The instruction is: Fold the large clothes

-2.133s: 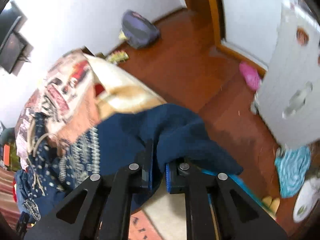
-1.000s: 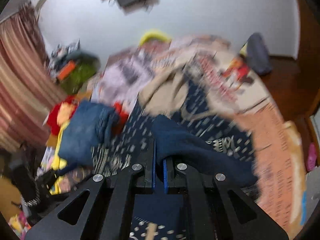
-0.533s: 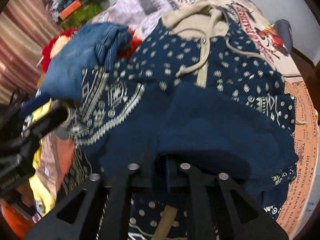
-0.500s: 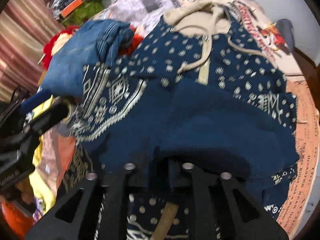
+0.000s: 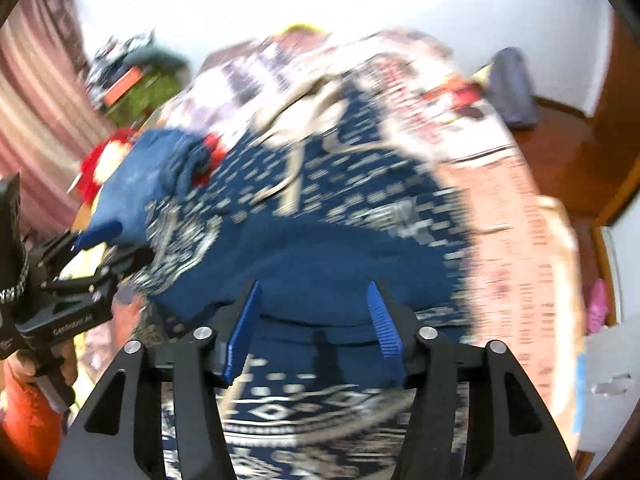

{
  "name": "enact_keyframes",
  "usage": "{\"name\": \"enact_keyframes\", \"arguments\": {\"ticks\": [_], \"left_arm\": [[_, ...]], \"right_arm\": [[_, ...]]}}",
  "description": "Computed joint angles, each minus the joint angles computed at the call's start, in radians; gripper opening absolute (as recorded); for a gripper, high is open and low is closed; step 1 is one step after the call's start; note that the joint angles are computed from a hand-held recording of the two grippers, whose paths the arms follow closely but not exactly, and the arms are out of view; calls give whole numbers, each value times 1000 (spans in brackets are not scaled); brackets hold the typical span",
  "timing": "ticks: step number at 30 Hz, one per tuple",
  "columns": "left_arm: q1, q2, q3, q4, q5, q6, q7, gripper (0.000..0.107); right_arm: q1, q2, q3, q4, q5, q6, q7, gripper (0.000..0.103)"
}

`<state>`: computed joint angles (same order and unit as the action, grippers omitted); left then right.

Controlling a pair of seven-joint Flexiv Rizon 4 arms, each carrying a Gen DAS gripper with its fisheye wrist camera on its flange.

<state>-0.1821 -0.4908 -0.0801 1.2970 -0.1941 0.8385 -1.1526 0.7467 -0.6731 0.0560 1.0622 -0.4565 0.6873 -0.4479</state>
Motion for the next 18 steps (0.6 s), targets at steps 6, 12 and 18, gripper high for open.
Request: {"name": "enact_keyframes", "arguments": {"ticks": [6, 12, 18], "left_arm": [[-73, -76, -12, -119, 70, -89, 50, 73], [-167, -181, 4, -255, 174, -200, 122, 73], [-199, -257, 12, -335, 193, -274, 151, 73]], "right_arm": [[-17, 110, -33, 192, -83, 4, 154, 54], [-74, 142, 10, 288, -56, 22, 220, 54], [-101, 146, 30, 326, -39, 30, 214, 54]]}}
